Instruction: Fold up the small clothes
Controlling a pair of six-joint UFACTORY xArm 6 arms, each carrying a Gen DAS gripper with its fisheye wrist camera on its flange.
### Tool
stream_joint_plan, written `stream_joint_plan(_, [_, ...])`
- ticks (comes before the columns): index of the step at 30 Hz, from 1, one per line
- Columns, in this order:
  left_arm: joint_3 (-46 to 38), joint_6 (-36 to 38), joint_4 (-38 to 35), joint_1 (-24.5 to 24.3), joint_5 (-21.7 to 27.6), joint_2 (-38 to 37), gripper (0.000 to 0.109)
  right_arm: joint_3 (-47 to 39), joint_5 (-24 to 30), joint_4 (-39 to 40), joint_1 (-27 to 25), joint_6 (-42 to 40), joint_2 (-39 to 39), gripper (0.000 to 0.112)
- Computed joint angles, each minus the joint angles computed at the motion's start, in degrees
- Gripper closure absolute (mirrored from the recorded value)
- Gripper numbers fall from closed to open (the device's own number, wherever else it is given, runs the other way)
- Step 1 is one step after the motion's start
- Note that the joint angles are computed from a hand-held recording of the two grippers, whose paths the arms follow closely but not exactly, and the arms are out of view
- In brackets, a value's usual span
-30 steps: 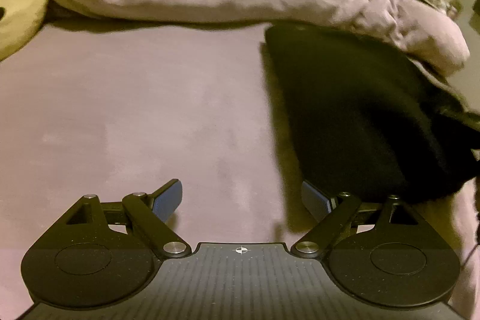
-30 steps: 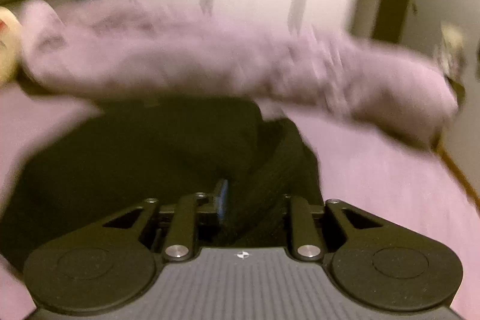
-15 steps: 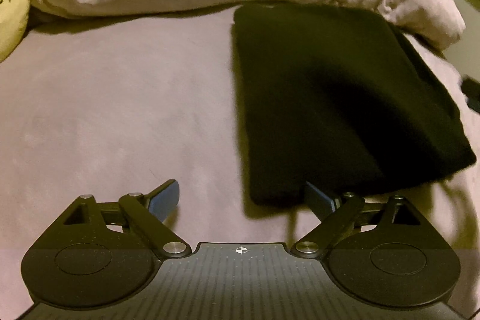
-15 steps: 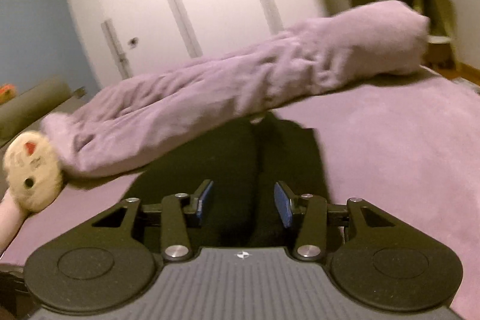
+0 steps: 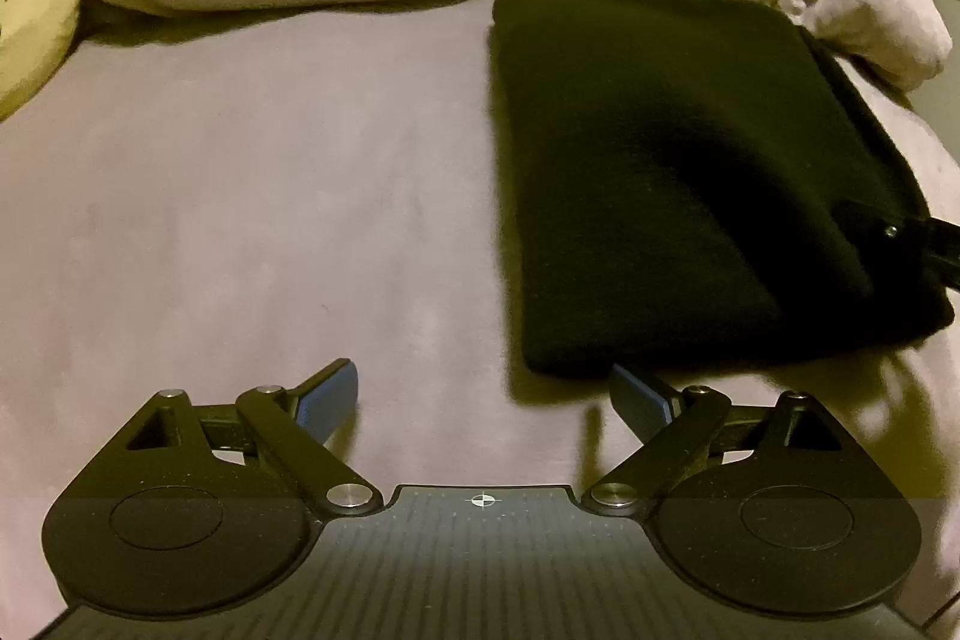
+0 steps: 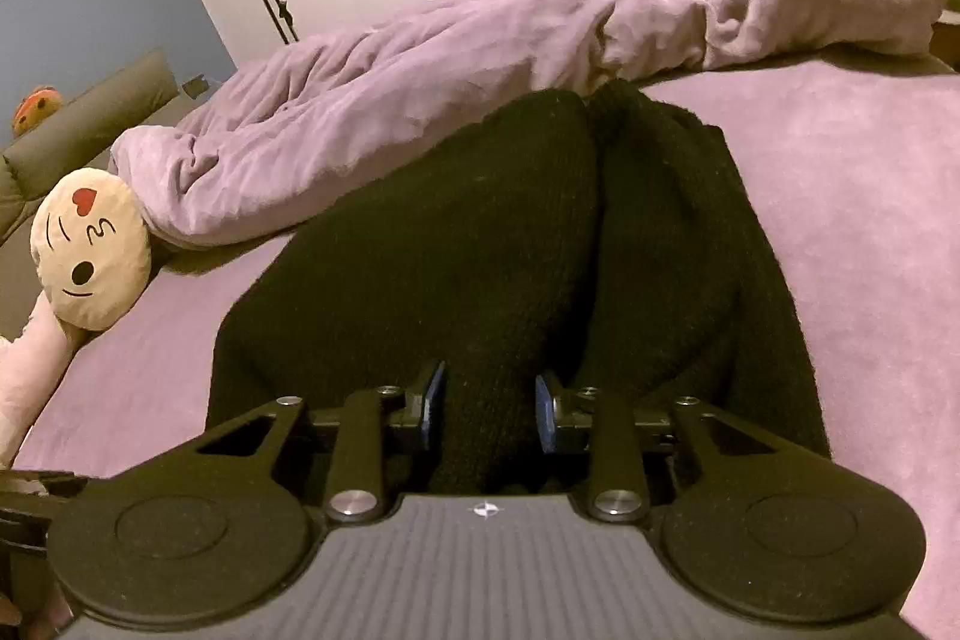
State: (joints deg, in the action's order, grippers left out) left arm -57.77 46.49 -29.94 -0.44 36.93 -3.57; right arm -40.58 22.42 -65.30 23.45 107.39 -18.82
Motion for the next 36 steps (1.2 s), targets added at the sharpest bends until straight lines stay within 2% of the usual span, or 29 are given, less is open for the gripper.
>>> stream_joint_plan(3, [0.36,-0.42,0.56,-0.3,-0.49,-0.09,0.014,0.95,-4.42,-1.75,-2.2,4.6,-0.1,0.064])
stream_joint_plan(6, [0.23,-1.12,1.49,-0.45,-0.61,0.1,0.014,1.27,-9.67,-3.32,-4.75,7.79,0.68,0.061])
stream_joint_plan(7, [0.25,-1.45,1.74,-0.52,-0.8,0.11,0.014,1.1,-9.29,-2.6,-4.47,6.77,0.89,0.065])
stream_joint_plan(9, [0.24,-2.18,1.98,-0.55,-1.17,0.09,0.013,0.65,-7.35,-2.04,-3.51,4.15,0.98,0.085])
stream_joint_plan(11, [0.31,-2.88,1.88,-0.44,-1.58,-0.09,0.013,-0.28,-2.05,0.32,-1.1,-1.08,0.66,0.092])
stream_joint_plan(13, [0.03,-3.42,1.65,-0.15,-1.67,-0.17,0.013,-2.35,7.16,0.54,2.78,-6.41,0.38,0.102])
stream_joint_plan(17, [-0.73,-2.83,-0.85,0.58,-1.55,-0.77,0.013,-5.49,26.66,-5.2,10.82,-12.55,-0.27,0.104])
stream_joint_plan(21, [-0.57,-2.76,-2.14,0.17,-4.33,-1.2,0.011,-5.44,33.79,-1.64,12.76,-14.94,1.79,0.104])
stream_joint_plan(23, [-1.31,-4.39,0.05,-0.3,-4.11,-0.16,0.011,-3.71,30.43,2.1,10.68,-15.98,2.8,0.104])
stream_joint_plan(26, [-1.5,-5.09,1.99,-1.02,-5.03,1.06,0.011,-2.36,29.69,0.2,10.68,-13.23,1.65,0.103])
stream_joint_plan(29, [-1.93,-6.68,3.82,-1.5,-6.45,2.11,0.011,-1.84,27.57,0.21,10.16,-12.51,-1.54,0.093])
stream_joint_plan(30, [-2.17,-7.12,3.58,-1.46,-6.31,2.31,0.011,-1.93,28.5,-0.4,10.48,-12.03,-2.2,0.087])
stream_joint_plan(33, [-2.13,-8.09,3.39,-1.61,-6.32,2.28,0.011,-1.89,28.71,-1.49,10.25,-10.92,-3.68,0.083])
stream_joint_plan(36, [-1.38,-6.57,2.83,-1.81,-7.06,1.76,0.011,-1.74,23.07,-1.68,6.59,-7.5,-3.81,0.074])
